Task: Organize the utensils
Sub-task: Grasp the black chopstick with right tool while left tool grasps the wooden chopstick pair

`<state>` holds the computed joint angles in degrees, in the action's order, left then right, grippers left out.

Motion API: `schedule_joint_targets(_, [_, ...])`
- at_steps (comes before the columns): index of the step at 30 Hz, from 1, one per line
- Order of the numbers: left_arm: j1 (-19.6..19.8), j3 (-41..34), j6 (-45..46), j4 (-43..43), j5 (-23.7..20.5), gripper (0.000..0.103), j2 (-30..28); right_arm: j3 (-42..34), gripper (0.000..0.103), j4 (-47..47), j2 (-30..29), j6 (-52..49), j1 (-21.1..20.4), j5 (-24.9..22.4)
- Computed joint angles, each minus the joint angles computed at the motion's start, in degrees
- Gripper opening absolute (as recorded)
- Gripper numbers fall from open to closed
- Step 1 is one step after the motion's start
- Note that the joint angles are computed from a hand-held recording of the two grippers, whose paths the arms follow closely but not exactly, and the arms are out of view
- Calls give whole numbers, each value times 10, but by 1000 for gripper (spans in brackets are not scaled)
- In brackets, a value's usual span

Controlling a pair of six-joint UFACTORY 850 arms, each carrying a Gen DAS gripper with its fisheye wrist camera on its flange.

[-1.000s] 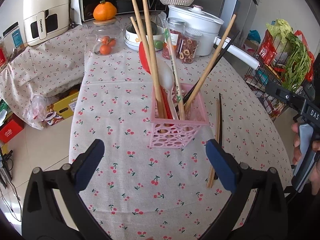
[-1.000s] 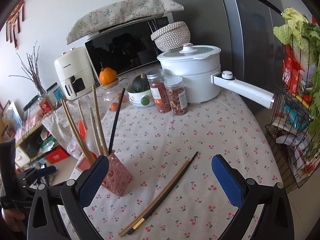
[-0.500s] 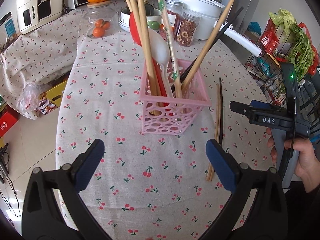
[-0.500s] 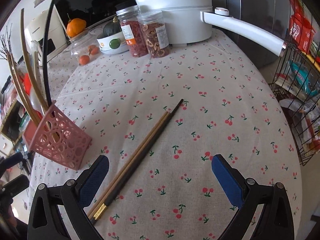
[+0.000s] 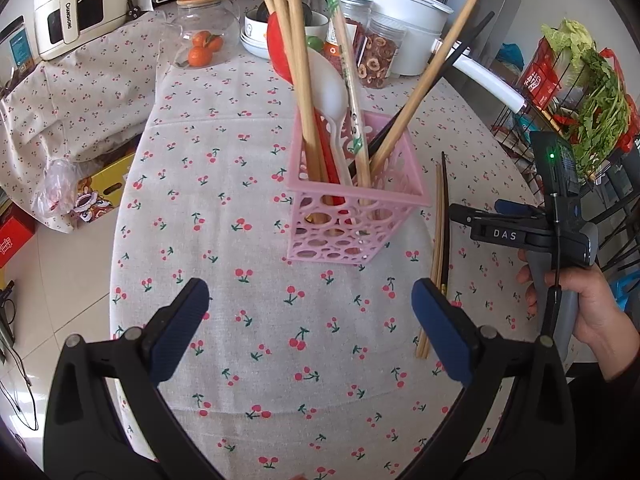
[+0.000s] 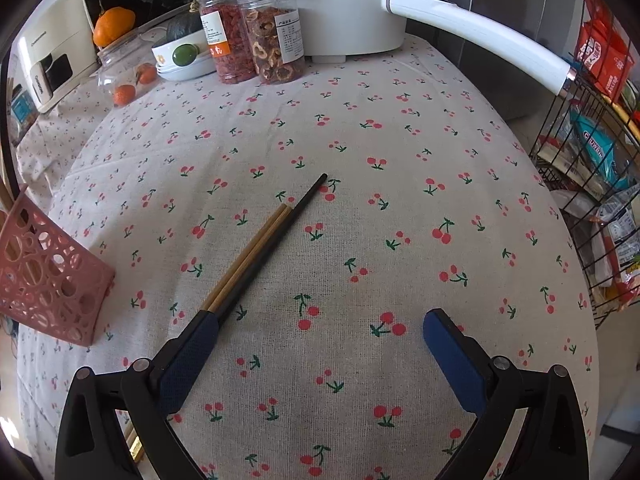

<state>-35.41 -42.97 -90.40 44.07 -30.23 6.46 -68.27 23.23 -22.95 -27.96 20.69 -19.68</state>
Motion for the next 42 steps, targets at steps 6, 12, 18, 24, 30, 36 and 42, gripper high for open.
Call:
schedule_joint_targets(6, [-2,0,-1,2,0,101,-1,0,103,-5,0,-2,4,0])
schedule_joint_targets(12, [-3,-2,3,-3,-1,101,-4,-4,103,-23,-2,17,4,-5])
schedule_joint_targets(18, [-4,-2,5,-4,-1,101,-5,-10,103,-51,-5,52,6,-13])
schedule_joint_targets(24, [-6,-5,8,-7,-2,101,-10,-25,103,-117,-12,131,15,-39])
schedule_joint_targets(30, [-5,-4,6,-10,-2,101,-9,-40,103,-130,-17,135,18,-80])
schedule_joint_targets(36, [-5,-5,9,-10,-3,101,-9,-50,103,-158,-23,168,25,-87])
schedule_joint_targets(42, [-2,-1,7,-12,0,101,-5,-71,103,-185,-34,200,26,-122])
